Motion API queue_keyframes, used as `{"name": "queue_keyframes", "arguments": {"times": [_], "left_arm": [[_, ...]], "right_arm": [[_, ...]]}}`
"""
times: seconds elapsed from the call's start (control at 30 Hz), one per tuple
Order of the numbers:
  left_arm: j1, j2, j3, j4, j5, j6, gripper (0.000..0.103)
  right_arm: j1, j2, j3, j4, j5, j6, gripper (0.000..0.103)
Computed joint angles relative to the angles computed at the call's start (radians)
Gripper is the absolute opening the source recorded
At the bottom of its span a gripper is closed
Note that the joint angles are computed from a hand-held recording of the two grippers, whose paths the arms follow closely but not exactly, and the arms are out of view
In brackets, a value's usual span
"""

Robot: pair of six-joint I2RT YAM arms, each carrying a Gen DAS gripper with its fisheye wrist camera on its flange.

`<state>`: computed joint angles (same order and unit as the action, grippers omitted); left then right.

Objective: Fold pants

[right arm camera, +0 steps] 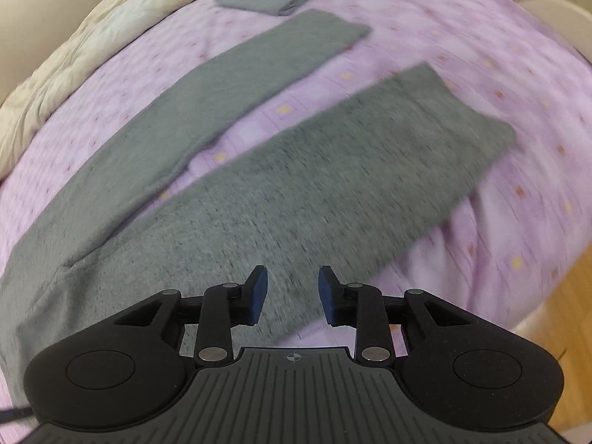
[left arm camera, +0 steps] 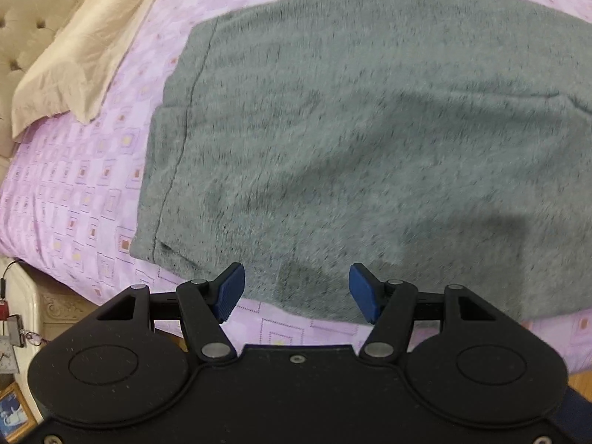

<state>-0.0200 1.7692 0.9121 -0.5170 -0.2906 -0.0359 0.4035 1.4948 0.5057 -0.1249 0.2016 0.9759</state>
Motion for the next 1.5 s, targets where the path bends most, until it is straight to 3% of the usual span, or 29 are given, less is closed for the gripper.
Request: {"name": "queue_keyframes", "arguments": {"times": [0.27,0.43,0.57,0.77,0.83,0.87,1.0,1.07,1.3,1.5], "left_arm": [[0.008,-0.034,-0.072,0.062,0.028,0.128,0.065],[-0.036,-0.080,-0.110,0.091,0.030,0.191,0.065],[-0.075,-0.104,-0.125,0.086,0.026,0.199,0.065],[-0.134,-0.133,-0.151,0.084,0.015,0.181,0.065],[-0.170,-0.136,-0.151,0.070,0.003,0.152,0.065],[-0.190,-0.134,-0.149,0.057,-0.003,0.131,0.065],[-0.254,-0.123,-0.134,0.006,-0.012,0.040,0.065],[-0.288,-0.112,-0.127,-0.015,-0.018,-0.011,0.065],[-0.380,-0.104,-0.108,-0.079,0.019,-0.209,0.066],[-0.372,-0.105,-0.095,-0.122,0.134,-0.437,0.065]], "right_arm": [[-0.010,-0.004,-0.121,0.093,0.125,0.231,0.030],[-0.100,-0.015,-0.177,0.186,0.159,0.232,0.033],[-0.197,0.007,-0.210,0.270,0.130,0.198,0.039],[-0.362,0.083,-0.222,0.411,-0.016,0.143,0.039],[-0.421,0.059,-0.207,0.390,-0.104,0.109,0.027],[-0.437,0.032,-0.198,0.373,-0.121,0.078,0.013],[-0.455,-0.070,-0.139,0.271,-0.110,-0.117,0.011],[-0.501,-0.036,-0.098,0.258,-0.161,-0.195,0.010],[-0.555,0.068,-0.001,0.216,-0.238,-0.333,0.004],[-0.595,0.049,0.071,0.152,-0.322,-0.413,0.004]]}}
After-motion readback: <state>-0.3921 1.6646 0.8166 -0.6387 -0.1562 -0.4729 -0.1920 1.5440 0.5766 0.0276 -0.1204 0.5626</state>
